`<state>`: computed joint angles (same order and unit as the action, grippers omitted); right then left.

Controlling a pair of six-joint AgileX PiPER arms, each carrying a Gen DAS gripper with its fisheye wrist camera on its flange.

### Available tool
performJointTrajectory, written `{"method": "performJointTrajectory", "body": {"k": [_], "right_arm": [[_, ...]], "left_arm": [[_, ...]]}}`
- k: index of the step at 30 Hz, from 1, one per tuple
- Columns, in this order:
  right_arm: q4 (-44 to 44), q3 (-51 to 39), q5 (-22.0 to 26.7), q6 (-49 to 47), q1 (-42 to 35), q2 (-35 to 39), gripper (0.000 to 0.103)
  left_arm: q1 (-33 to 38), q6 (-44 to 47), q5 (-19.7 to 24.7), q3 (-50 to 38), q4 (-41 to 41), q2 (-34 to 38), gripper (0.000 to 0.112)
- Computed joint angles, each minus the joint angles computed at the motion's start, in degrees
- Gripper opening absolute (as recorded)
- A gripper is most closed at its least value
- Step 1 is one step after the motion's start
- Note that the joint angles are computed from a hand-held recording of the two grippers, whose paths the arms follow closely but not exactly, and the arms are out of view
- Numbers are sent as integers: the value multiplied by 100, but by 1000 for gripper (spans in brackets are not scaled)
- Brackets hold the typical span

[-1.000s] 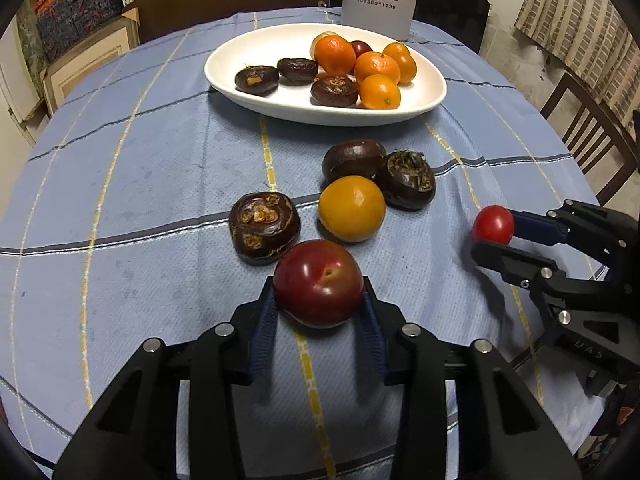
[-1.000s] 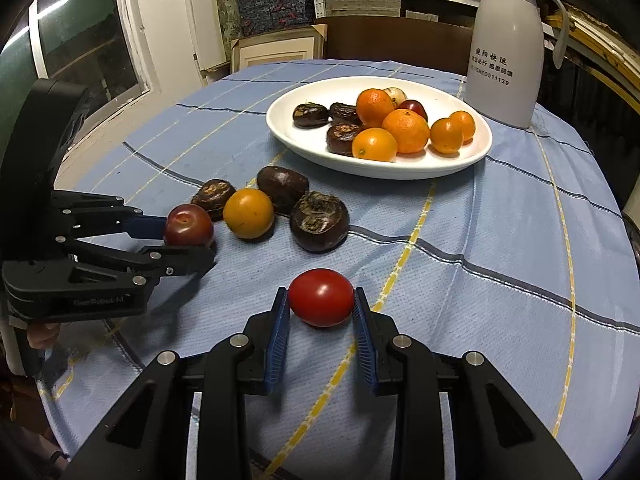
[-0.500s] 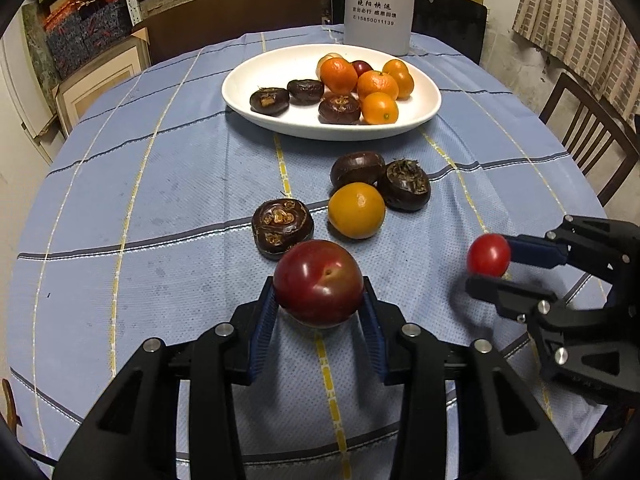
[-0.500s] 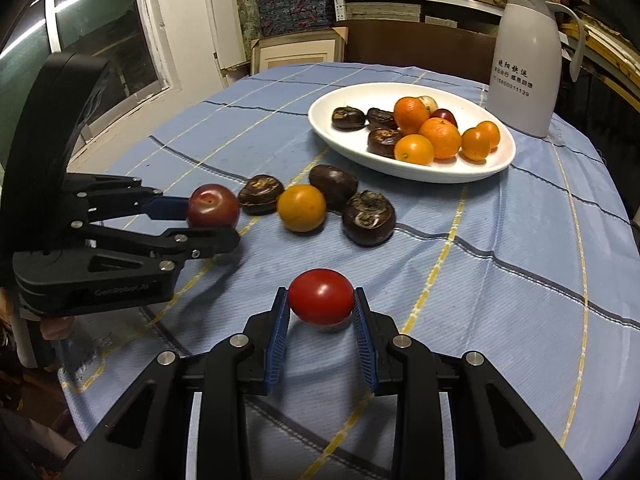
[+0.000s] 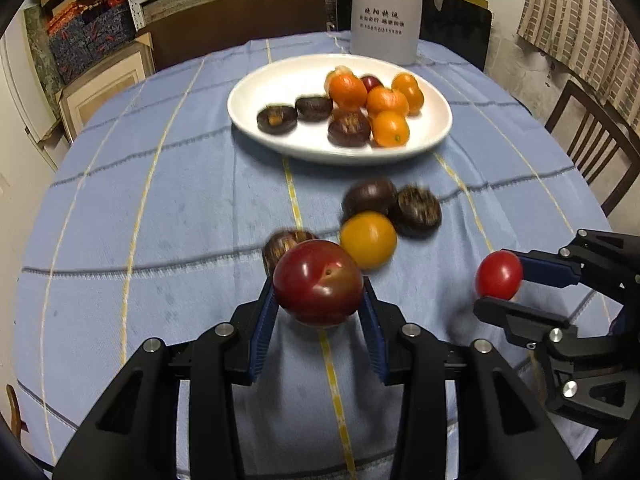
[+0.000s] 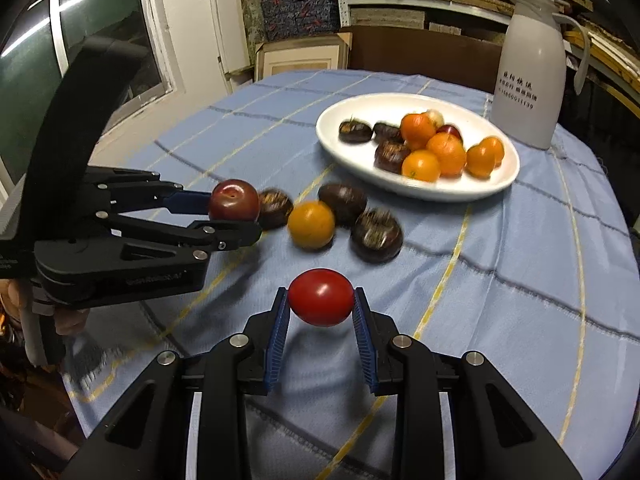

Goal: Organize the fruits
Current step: 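Carry both tomatoes over the white plate and open both grippers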

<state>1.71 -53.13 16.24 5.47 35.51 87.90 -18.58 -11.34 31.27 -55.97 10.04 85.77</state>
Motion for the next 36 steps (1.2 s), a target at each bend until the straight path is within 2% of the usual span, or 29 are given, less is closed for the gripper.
{"method": "performJointTrajectory", "body": {"k": [5,13,17,23,27,36], "right_arm": [[19,-414,97,-108,-247,17,32],[756,-1126,137,-885,-785,341,32],[966,-1771,312,-1065,-1063,778,32],[801,-3168,795,-780,-1385,1698,32],[520,-4226,1252,-418,-1501,2487,32],[281,-5623,1892,-232,-1555,3455,32]], "left_arm": [[44,14,97,-564,100,239,39],[194,334,306,-1668,-66,894,39],[251,409,538,-2504,-90,1425,39],[341,618,1223,-4307,-286,2520,39],[301,430,1492,-5083,-54,3098,39],[336,404,2132,-6442,71,4166,39]]}}
